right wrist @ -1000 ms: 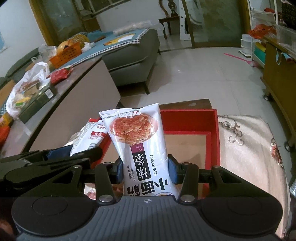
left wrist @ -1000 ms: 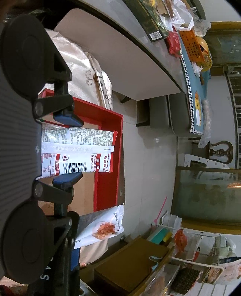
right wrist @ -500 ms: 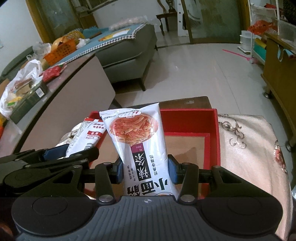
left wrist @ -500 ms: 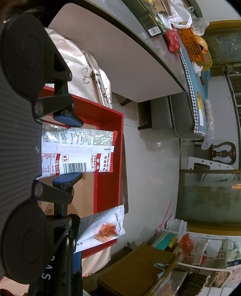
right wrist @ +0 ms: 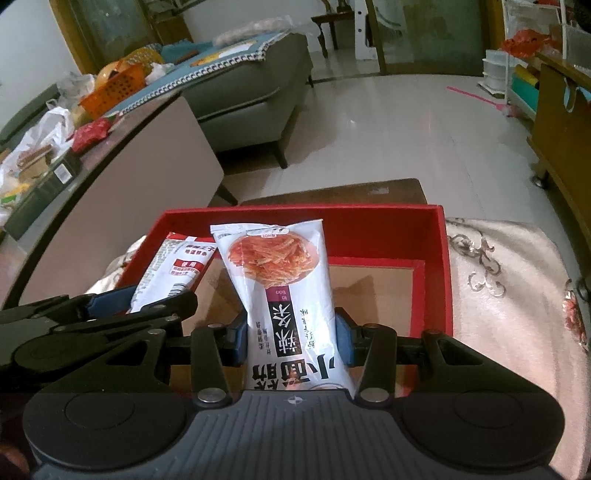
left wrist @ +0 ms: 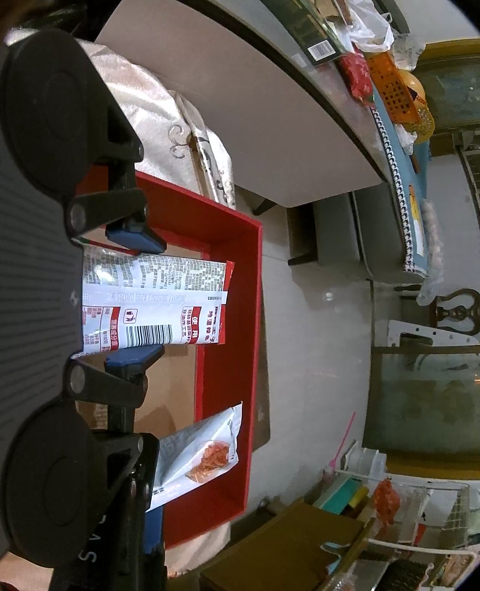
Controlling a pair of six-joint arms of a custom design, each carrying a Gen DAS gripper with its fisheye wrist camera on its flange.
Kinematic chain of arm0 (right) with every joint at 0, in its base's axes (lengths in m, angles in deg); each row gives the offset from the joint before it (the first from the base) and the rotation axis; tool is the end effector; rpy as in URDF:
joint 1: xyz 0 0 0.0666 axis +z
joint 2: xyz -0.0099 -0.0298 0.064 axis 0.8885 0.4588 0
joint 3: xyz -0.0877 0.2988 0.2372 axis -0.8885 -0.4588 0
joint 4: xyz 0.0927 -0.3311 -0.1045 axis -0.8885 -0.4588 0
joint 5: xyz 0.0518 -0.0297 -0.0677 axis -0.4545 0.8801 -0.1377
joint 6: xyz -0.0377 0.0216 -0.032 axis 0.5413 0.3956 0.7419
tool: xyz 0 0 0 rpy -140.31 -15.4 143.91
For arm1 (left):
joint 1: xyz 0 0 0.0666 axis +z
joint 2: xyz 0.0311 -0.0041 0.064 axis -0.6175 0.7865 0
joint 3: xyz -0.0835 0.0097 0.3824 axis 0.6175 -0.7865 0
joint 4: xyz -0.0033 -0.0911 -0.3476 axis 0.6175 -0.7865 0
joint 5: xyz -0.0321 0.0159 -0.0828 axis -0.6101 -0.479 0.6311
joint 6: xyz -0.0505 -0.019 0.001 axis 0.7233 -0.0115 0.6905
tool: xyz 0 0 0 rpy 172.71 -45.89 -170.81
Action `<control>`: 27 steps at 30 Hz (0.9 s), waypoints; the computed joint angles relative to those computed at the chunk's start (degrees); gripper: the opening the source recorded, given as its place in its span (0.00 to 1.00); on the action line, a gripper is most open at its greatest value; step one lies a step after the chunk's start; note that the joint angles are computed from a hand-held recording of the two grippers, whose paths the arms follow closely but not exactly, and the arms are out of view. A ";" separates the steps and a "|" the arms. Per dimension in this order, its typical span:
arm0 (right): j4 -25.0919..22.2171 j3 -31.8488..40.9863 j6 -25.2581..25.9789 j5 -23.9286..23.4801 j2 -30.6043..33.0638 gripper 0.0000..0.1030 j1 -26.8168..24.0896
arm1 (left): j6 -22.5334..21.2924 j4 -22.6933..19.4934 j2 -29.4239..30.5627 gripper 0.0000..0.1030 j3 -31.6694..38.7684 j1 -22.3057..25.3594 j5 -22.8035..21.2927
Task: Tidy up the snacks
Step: 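Carry the packet in the left gripper and noodle bag in the right into the red box, then open the left gripper to drop the packet while the right releases the noodle bag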
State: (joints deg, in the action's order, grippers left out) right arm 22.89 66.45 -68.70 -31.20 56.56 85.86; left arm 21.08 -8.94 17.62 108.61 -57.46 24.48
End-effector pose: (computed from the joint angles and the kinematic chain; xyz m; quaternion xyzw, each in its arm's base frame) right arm 0.4366 0.1795 0.3886 0.1152 0.9272 0.0904 0.3447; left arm 0.4758 -0.1656 0.3799 0.1572 0.9171 -0.0366 0.3645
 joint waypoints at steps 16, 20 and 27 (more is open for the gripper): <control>-0.55 0.25 0.76 0.07 4.17 0.52 -0.79 | -1.11 -2.99 4.33 0.47 1.05 -0.76 -2.84; -0.43 0.64 1.67 1.00 5.50 0.52 -0.46 | -0.09 -4.56 5.26 0.51 1.83 -0.38 -2.91; -0.58 1.35 2.59 2.66 6.23 0.55 -0.44 | -0.29 -4.14 4.53 0.54 1.77 -0.38 -3.28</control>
State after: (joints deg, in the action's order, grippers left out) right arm 22.32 67.80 -66.11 -28.54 62.79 85.42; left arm 20.80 -13.08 22.15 110.38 -57.83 21.20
